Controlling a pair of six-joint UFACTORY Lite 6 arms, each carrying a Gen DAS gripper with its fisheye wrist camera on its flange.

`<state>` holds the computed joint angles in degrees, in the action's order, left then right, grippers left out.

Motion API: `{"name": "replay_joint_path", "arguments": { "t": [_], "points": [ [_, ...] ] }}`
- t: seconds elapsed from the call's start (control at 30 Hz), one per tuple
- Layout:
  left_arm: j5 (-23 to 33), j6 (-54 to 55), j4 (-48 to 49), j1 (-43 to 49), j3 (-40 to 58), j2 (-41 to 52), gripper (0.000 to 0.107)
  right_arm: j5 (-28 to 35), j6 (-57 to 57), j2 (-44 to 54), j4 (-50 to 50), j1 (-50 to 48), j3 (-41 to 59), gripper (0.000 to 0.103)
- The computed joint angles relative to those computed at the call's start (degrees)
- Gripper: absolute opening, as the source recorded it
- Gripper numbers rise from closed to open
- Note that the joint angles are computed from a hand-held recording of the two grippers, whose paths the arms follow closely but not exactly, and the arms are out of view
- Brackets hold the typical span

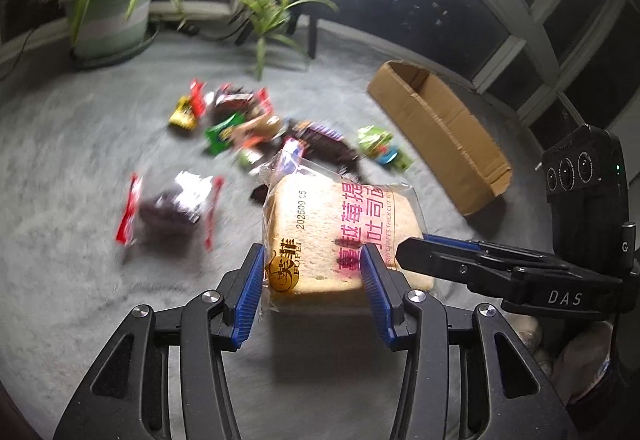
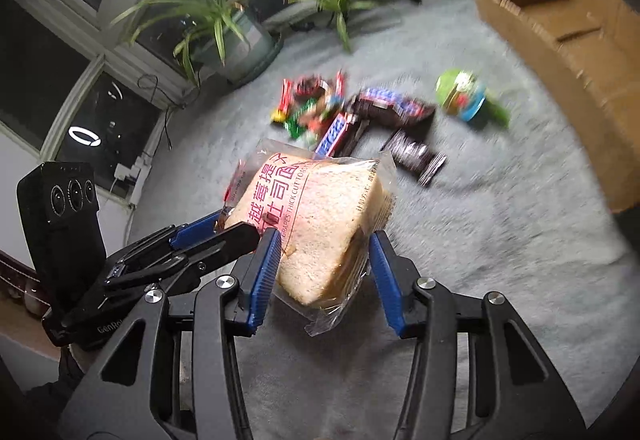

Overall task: Organize snacks
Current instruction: 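Carry the bread loaf with both grippers and release it into the cardboard box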

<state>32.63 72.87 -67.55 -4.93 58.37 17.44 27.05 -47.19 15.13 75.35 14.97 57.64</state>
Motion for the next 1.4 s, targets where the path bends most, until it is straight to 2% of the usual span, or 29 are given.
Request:
{"name": "replay_joint_path", "arguments": {
  "t": [0.27,0.63,0.97,1.4],
  "points": [
    [-0.8,-4.6,0.0,-6.4,4.7,-0.8,0.046,2.5,3.5,-7.7,-8.1,-7.7,-1.0,0.049],
    [-4.2,-13.8,2.5,-17.7,19.6,7.4,0.046,6.1,4.4,-11.4,-15.5,-20.1,0.7,0.049],
    [-4.5,-27.7,14.0,-26.6,41.0,22.2,0.046,8.2,0.4,-4.8,-18.0,-31.9,6.9,0.049],
    [2.2,-47.9,32.5,-33.7,71.2,43.6,0.046,9.7,-1.7,6.7,-21.8,-40.7,15.9,0.049]
  ]
}}
